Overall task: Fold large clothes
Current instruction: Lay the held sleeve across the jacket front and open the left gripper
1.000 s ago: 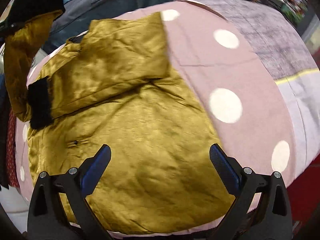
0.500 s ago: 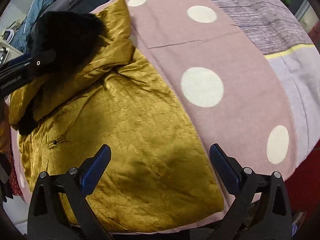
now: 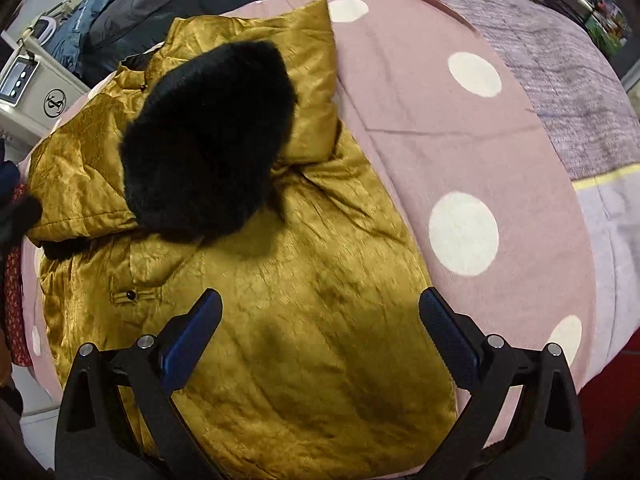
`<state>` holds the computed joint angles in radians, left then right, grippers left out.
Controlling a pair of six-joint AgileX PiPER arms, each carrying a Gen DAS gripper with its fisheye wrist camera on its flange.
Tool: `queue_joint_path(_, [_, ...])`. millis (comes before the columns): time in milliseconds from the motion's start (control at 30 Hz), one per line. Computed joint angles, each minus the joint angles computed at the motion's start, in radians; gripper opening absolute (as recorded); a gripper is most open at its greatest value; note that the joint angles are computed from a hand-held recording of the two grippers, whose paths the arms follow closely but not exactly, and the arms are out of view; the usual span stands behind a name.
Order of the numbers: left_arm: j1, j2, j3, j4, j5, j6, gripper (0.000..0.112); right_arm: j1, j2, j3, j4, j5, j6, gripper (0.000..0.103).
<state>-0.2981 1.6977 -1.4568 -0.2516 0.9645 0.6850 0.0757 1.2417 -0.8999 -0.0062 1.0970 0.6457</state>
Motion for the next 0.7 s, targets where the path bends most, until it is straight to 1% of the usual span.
queue_joint_path(100, [0.119,-0.031,0.070,0.027,-0.032,0.014,0.097,-0.014,0.061,-0.063,0.003,-0.021,-0.064,0.097])
queue_joint_path(167, [0.190,-0.039,0.102,0.073,-0.043,0.003,0.097,-0.018,0.106,-0.113,0.006,-0.033,-0.109,0.097])
queue_joint_path(300, [0.316,-0.020,0.103,0.125,-0.022,-0.050,0.097,-0.040,0.210,-0.234,0.008,-0.059,-0.198,0.096])
queue_joint_path(400, [0.387,-0.001,0.082,0.120,-0.002,-0.105,0.096,-0.041,0.287,-0.314,0.027,-0.059,-0.237,0.082])
queue_joint_path(433, [0.405,0.005,0.072,0.113,0.007,-0.123,0.096,-0.039,0.324,-0.342,0.039,-0.054,-0.252,0.071])
queue_joint_path(467, [0.413,0.010,0.066,0.111,0.012,-0.138,0.096,-0.033,0.355,-0.364,0.044,-0.044,-0.253,0.055])
queue_joint_path(500, [0.417,0.013,0.061,0.113,0.016,-0.155,0.096,-0.032,0.389,-0.386,0.051,-0.028,-0.257,0.044])
queue_joint_path(533, [0.418,0.014,0.058,0.110,0.018,-0.171,0.096,-0.032,0.416,-0.402,0.067,-0.019,-0.260,0.025])
queue_joint_path(600, [0.422,0.001,0.069,0.094,0.014,-0.180,0.096,-0.014,0.415,-0.408,0.049,-0.035,-0.235,0.022])
queue_joint_path(633, [0.420,-0.006,0.076,0.087,0.008,-0.185,0.096,0.005,0.403,-0.412,0.017,-0.053,-0.228,0.018])
queue_joint_path(700, [0.413,-0.015,0.092,0.084,-0.002,-0.192,0.096,0.046,0.389,-0.425,-0.070,-0.081,-0.222,0.017])
